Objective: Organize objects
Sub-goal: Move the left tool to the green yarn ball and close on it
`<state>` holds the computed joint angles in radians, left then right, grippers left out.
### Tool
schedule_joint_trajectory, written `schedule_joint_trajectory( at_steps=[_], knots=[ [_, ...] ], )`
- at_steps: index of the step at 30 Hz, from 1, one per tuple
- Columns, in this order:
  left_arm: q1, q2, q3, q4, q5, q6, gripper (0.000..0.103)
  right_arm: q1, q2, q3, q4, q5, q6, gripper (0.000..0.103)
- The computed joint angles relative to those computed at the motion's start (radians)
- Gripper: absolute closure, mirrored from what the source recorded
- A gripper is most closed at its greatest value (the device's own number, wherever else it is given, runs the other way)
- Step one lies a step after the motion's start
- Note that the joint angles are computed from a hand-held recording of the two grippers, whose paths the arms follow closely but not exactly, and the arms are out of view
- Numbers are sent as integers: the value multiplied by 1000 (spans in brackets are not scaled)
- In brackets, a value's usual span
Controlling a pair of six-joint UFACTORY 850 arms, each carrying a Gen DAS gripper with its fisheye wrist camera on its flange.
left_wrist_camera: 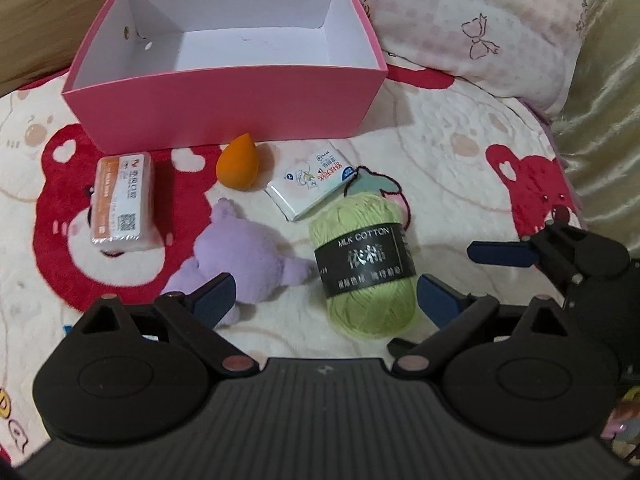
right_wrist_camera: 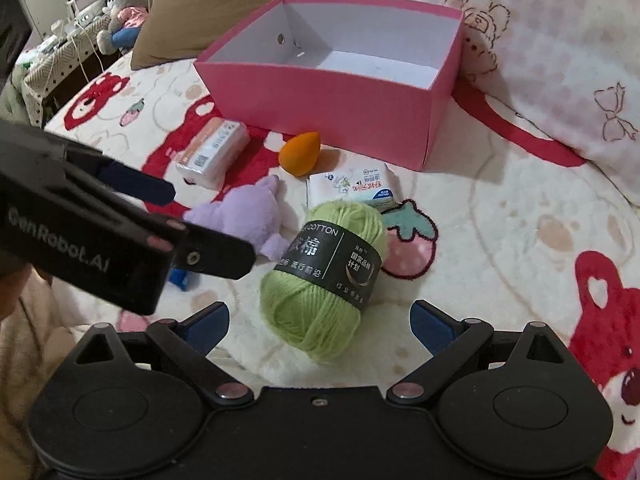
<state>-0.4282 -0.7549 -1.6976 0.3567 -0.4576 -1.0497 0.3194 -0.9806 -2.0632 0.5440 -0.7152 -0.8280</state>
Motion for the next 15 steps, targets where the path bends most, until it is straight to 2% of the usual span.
schedule_joint_trajectory(
  at_steps=[4,7,10,15],
  knots=[
    [13,-2,33,-20,93,0,11,4,11,57,79,70,-78,5],
    [15,7,70,81,160,-135,13,11,3,59,69,104,-64,5],
    [18,16,110,201,229,-291,14,11,-18,36,69,87,-58,13],
    [22,9,131,247,275,-361,22,0,-51,0,114,12,-25,13]
  ],
)
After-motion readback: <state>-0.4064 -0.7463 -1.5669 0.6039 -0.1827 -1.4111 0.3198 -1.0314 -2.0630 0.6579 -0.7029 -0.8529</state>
